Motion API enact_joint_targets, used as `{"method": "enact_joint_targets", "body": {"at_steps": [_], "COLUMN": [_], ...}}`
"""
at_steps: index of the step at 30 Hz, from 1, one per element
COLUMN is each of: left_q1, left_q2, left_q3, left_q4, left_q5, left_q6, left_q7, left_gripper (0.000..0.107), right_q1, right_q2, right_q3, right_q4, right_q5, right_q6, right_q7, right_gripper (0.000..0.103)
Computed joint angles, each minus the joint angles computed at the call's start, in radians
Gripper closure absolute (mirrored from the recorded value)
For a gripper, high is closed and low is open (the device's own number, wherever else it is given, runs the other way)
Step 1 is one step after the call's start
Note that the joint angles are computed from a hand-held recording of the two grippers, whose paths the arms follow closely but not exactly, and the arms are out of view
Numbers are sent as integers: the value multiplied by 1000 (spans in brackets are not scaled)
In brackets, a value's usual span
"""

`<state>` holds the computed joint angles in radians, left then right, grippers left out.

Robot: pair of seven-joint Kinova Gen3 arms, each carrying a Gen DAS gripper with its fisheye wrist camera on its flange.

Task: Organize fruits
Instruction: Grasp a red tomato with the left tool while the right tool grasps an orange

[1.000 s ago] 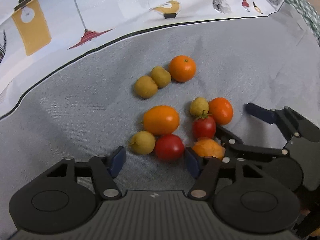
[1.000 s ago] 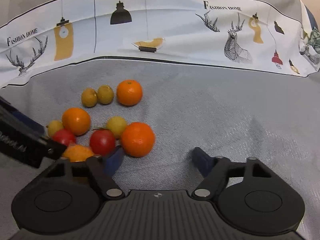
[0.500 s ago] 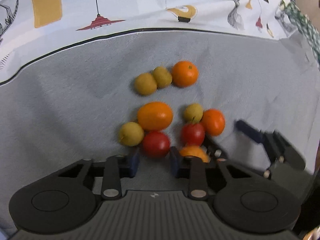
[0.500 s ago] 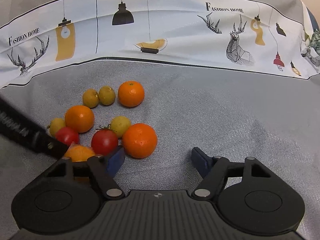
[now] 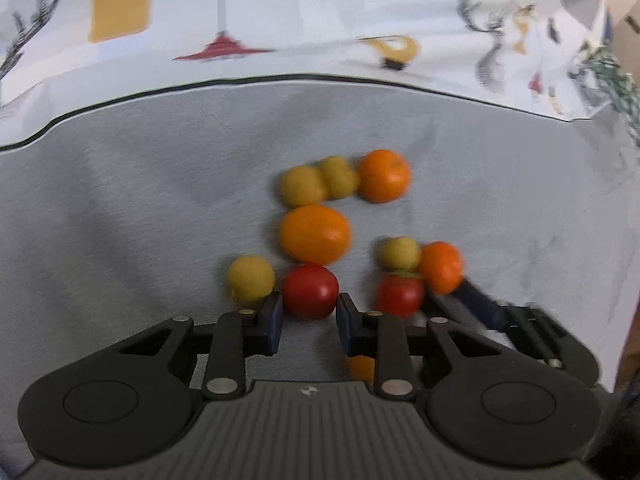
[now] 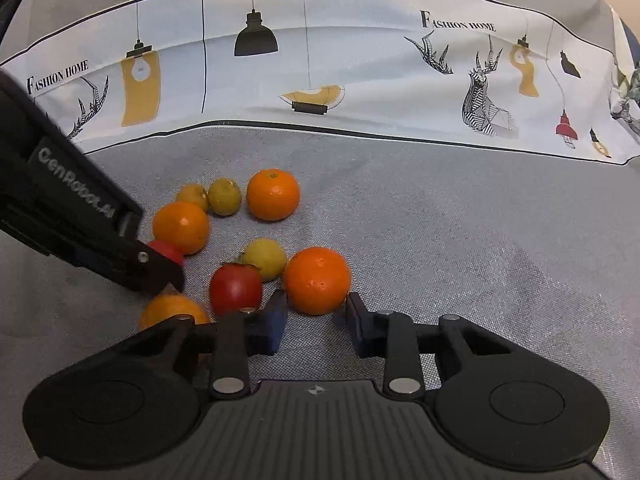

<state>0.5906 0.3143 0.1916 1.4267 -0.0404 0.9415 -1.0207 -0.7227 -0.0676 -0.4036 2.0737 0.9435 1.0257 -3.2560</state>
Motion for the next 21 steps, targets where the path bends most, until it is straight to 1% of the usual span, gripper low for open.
{"method": "enact_joint_targets", "body": {"at_steps": [2,3,5,6,7,8,10,11,12,13,14,15,16,17,19,21], "left_q1": [-44,-44,-40,-34,-30,-28,-14,-13,-10,-10,-25,-20,2,18,31,52], "left_q2": [-7,0,8,10,13,18,27,31,33,37,44,42,34,25,6,-20], "left_q3": [15,7,5,2,1,2,-5,-7,-8,-7,10,8,-7,-13,-19,-26], "left_q4": [15,4,-14,-19,-25,-32,-43,-46,-49,-54,-65,-63,-59,-55,-42,-32], "left_q5": [53,66,62,54,51,53,43,45,43,48,59,54,33,7,-20,-70], "left_q6": [-16,-6,5,6,7,8,4,2,-1,1,18,19,19,27,39,68], "left_q7": [-21,-27,-28,-23,-20,-17,10,19,28,25,10,12,23,34,59,94], "left_gripper": [75,74,65,62,56,52,52,53,58,76,75,75,75,75,75,75], "right_q1": [-1,-3,-7,-8,-10,-13,-16,-26,-25,-25,-25,-27,-26,-23,-14,-6], "right_q2": [3,6,8,9,12,18,33,33,29,28,30,31,27,20,11,10], "right_q3": [-1,-2,0,-1,-1,-2,-10,2,9,12,13,13,17,21,24,19], "right_q4": [-2,-4,-3,-1,0,-1,-4,1,7,10,15,18,24,27,25,20], "right_q5": [2,5,8,13,18,25,37,44,48,54,63,71,78,78,67,63], "right_q6": [5,8,5,4,5,12,41,37,25,19,16,13,-1,-17,-25,1], "right_q7": [-1,0,5,-1,-7,-13,-31,-42,-51,-59,-67,-73,-73,-68,-76,-104], "right_gripper": [69,68,63,62,56,49,40,40,40,40,40,43,63,66,67,67]}}
